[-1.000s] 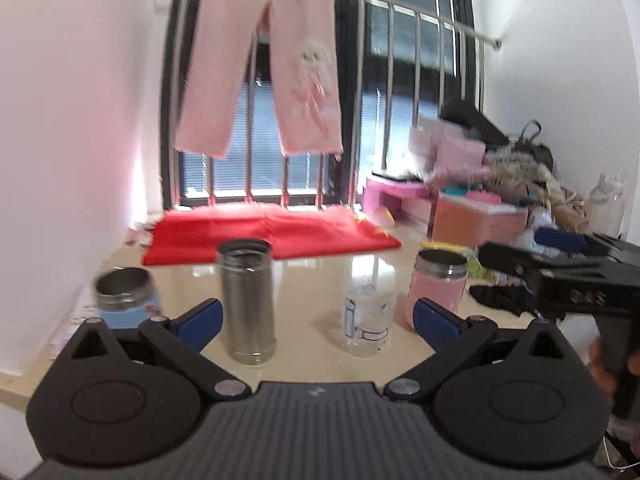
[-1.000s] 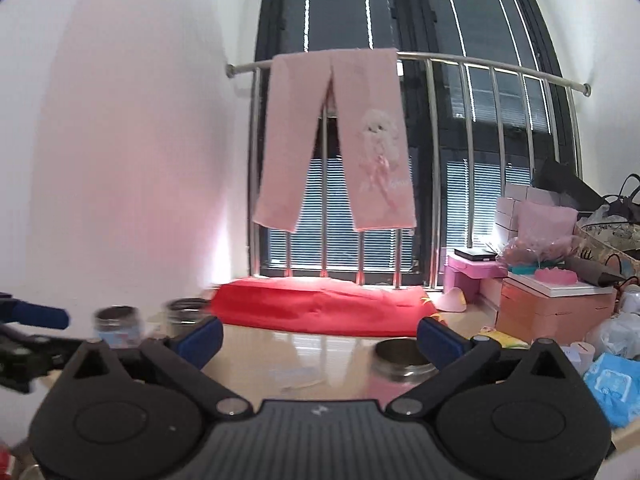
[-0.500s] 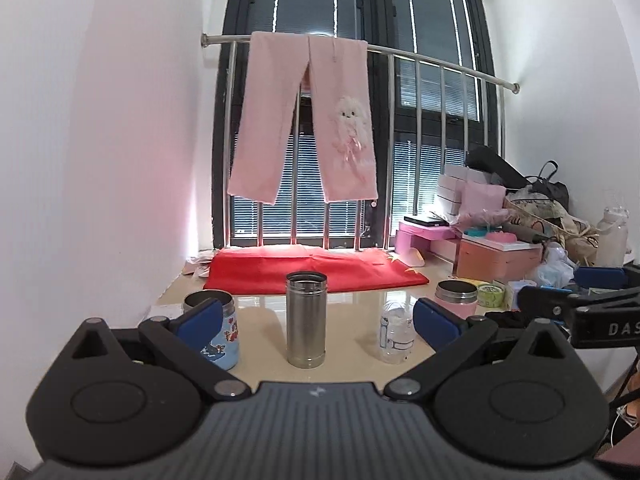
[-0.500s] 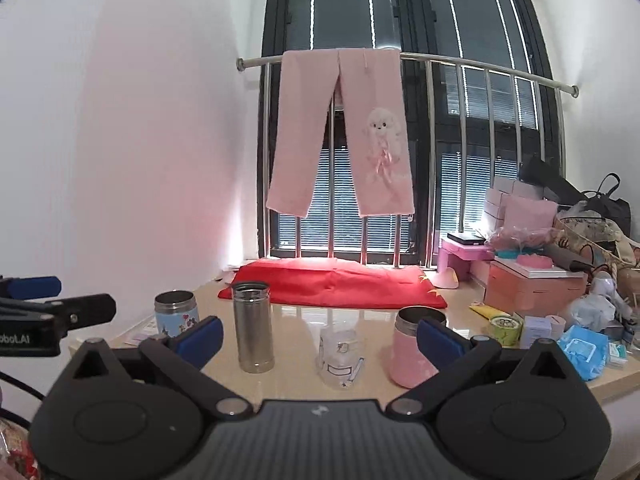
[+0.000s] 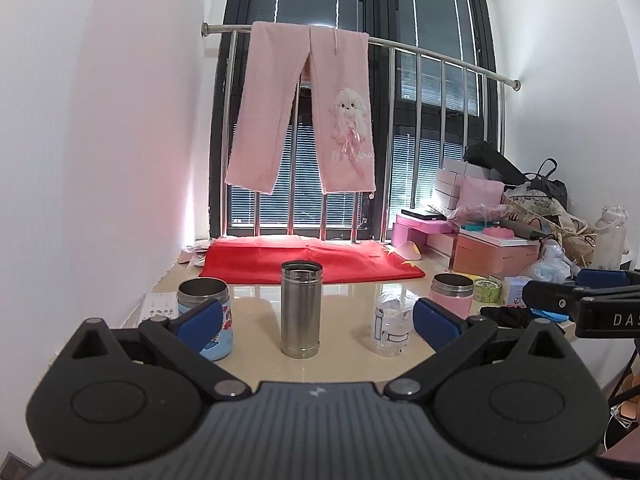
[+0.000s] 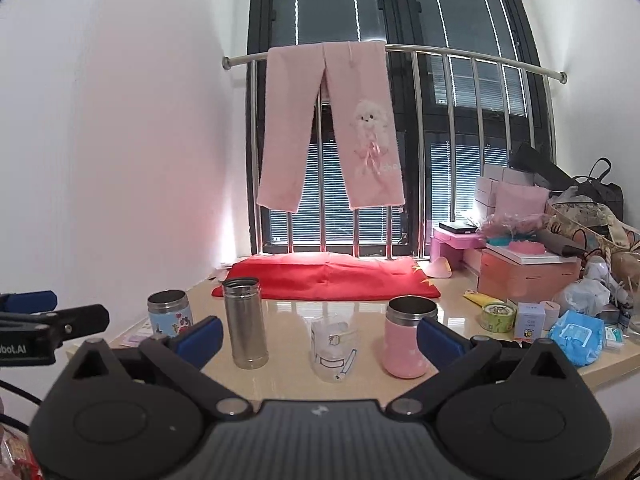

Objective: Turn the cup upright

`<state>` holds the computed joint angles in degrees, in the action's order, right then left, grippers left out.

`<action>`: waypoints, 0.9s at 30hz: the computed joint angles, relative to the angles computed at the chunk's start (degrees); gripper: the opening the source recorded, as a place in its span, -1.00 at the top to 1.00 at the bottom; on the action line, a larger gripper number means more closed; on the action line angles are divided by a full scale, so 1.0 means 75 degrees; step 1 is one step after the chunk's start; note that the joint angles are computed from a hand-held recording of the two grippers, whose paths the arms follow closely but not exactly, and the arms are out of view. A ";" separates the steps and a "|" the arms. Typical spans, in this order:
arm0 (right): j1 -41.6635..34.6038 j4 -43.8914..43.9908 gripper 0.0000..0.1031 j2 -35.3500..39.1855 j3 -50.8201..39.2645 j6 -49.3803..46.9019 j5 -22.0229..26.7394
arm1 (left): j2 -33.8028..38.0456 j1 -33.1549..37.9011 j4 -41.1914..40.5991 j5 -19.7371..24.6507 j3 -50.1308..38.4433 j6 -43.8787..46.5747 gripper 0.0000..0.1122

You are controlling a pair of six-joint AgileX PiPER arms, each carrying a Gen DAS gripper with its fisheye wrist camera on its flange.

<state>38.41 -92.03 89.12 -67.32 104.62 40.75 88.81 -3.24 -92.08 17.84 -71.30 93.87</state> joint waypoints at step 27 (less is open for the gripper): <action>0.0054 -0.0025 -1.00 -0.0039 0.0070 0.0010 0.0099 | 0.0006 -0.0045 -0.0210 -0.0046 0.0091 0.0224 -0.84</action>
<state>38.81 -92.22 88.82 -66.79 104.70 41.50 88.86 -3.58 -93.66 17.49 -70.62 95.55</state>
